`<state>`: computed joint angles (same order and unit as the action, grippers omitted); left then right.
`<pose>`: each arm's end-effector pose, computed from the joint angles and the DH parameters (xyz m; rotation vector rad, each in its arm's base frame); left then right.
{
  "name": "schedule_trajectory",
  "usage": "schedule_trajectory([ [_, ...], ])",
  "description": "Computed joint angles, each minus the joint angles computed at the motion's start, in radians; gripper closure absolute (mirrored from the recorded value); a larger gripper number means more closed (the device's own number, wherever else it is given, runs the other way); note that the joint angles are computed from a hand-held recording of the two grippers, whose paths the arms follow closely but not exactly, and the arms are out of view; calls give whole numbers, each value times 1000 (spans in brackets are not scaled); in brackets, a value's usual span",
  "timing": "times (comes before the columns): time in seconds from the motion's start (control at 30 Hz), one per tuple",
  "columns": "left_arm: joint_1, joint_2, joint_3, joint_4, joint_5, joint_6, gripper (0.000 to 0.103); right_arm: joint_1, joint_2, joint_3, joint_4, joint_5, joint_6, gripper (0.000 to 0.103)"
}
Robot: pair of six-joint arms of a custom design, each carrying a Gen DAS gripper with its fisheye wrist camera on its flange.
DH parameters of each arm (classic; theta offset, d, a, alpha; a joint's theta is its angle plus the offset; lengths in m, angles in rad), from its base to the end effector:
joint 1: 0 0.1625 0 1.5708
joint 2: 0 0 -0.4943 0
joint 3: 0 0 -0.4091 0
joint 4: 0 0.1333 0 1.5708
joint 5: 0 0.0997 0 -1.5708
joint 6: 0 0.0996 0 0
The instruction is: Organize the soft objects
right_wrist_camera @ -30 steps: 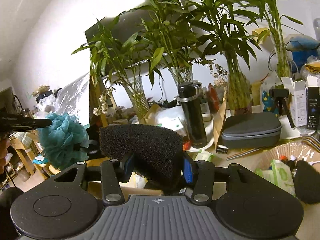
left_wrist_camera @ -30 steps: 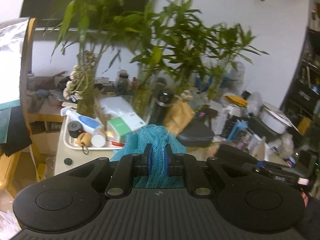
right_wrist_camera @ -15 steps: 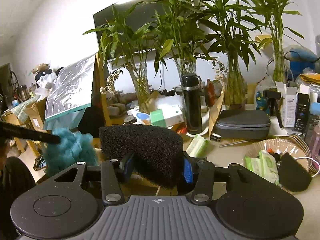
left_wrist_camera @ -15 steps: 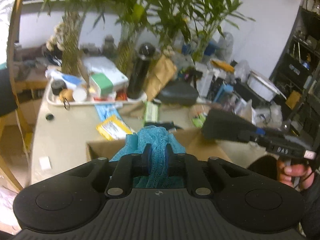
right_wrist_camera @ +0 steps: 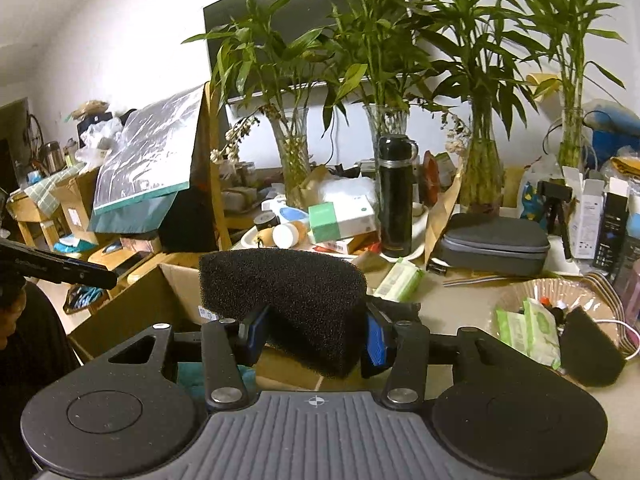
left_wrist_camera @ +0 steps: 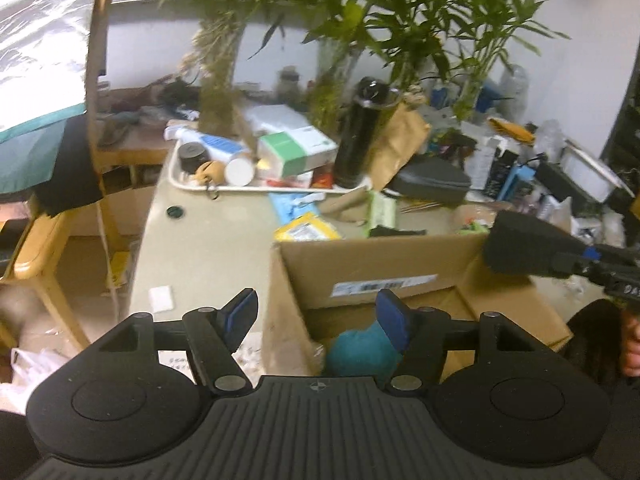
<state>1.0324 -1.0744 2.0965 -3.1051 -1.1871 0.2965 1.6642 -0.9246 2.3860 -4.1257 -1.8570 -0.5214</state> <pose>-0.1514 -0.5862 0.2165 0.9776 2.5458 -0.7718 0.1488 -0.4611 0.1951 0.5099 -2.2808 1.3134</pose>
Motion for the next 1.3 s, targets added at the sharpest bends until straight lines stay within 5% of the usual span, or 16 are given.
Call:
schedule_trajectory([
  [0.37,14,-9,27,-40,29,40,38,21,8,-39,107,7,-24,49],
  [0.47,15,-10,28,-37,39,37,38,34,20,-58,143,-10,-44,8],
  [0.5,16,-11,30,-38,40,38,38,37,27,-60,132,-9,-59,5],
  [0.8,16,-13,32,-40,47,40,38,41,27,-63,148,-8,-62,0],
  [1.3,-7,9,31,-50,72,56,38,66,55,-94,131,-172,-44,0],
])
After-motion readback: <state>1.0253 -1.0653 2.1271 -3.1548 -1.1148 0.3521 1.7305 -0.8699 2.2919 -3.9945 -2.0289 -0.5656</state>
